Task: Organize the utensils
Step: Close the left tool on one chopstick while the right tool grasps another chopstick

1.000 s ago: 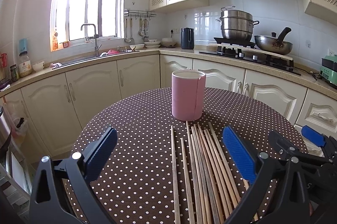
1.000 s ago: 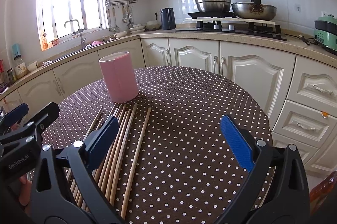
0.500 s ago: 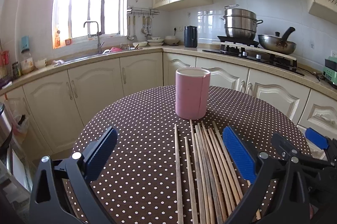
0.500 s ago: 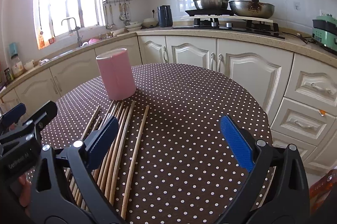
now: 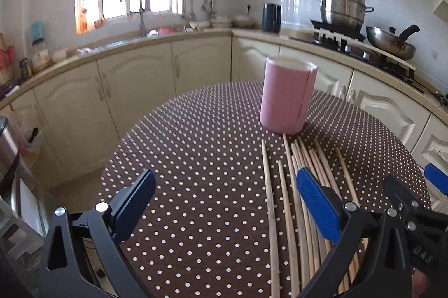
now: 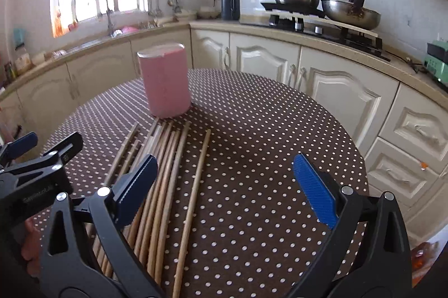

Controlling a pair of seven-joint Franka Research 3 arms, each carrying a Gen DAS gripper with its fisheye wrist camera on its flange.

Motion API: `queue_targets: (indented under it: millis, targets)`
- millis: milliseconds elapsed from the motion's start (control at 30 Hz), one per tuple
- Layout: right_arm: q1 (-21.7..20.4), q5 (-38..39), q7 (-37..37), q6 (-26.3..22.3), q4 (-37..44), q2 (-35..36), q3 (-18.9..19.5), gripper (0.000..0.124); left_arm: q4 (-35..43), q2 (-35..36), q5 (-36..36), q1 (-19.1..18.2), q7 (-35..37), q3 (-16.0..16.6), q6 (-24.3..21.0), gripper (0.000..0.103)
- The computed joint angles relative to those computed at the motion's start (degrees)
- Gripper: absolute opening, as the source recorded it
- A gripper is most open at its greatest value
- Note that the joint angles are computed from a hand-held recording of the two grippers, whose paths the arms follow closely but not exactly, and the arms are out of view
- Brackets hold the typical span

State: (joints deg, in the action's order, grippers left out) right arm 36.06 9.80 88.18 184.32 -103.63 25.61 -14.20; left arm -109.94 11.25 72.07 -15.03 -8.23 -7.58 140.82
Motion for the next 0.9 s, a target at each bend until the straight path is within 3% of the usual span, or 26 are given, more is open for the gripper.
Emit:
queue_targets:
  millis: [33,100,133,200,233,300,500,633,700,767,800,833,867,900]
  targets:
    - [0.12,0.99,-0.50,-1.72,1.00,0.44,-0.22,0.096,0.14,0.33,-1.38,0.37,1.15,0.00,0.31,0.098]
    - [-3.58,1.06,-0.82,-6.56,4.05,1.49,3.43,0.096,0.84,1.22,-4.68,1.14,4.35,0.07,1.34,0.098]
    - [-3.90,-0.86,1.13,-8.35,5.37,2.26,3.30,0.095,0.93,1.42,-5.44,1.28,5.22,0.22,1.94,0.098]
    - [-1.35,-3.98,5.14,-11.52,7.76,3.96,-0.49,0.095,1.65,2.26,-7.05,1.53,7.97,0.45,3.03,0.098]
    - [-1.86,-4.57,5.60,-13.10,8.97,4.63,-0.15,0.095,2.46,3.04,-8.45,1.64,10.19,0.49,3.03,0.098]
    - [-5.09,-4.59,4.44,-15.04,10.73,5.32,3.57,0.094,3.46,4.09,-10.72,1.87,13.31,0.79,4.03,0.098]
    - [-8.18,-8.87,6.08,-22.31,16.86,8.47,7.09,0.084,10.18,10.26,-24.31,2.55,27.08,0.82,3.04,0.098]
    - [-10.07,-10.08,6.43,-27.37,21.02,10.65,9.45,0.072,13.44,12.94,-29.29,1.67,30.79,1.86,1.43,0.098]
    - [-10.63,-10.57,6.05,-27.02,21.79,11.19,10.23,0.059,14.61,13.85,-29.32,0.93,31.96,2.53,1.81,0.092]
    - [-10.96,-10.84,5.22,-26.58,21.63,11.09,10.96,0.045,15.56,14.51,-29.20,0.31,33.05,3.03,2.41,0.073]
    - [-10.98,-11.04,4.77,-25.79,21.16,10.94,11.16,0.031,16.06,14.80,-29.29,0.00,33.31,3.25,2.40,0.067]
    - [-11.00,-11.10,4.41,-25.46,20.71,10.70,11.32,0.025,16.33,14.98,-28.89,-0.40,33.24,3.61,2.76,0.049]
    - [-11.61,-10.50,3.50,-25.21,20.50,10.61,12.15,0.011,16.39,15.08,-28.38,-0.74,33.02,3.97,3.29,0.029]
    - [-12.37,-9.56,2.61,-25.14,20.42,10.58,13.04,0.008,16.58,15.23,-28.12,-1.02,32.84,4.24,3.37,0.019]
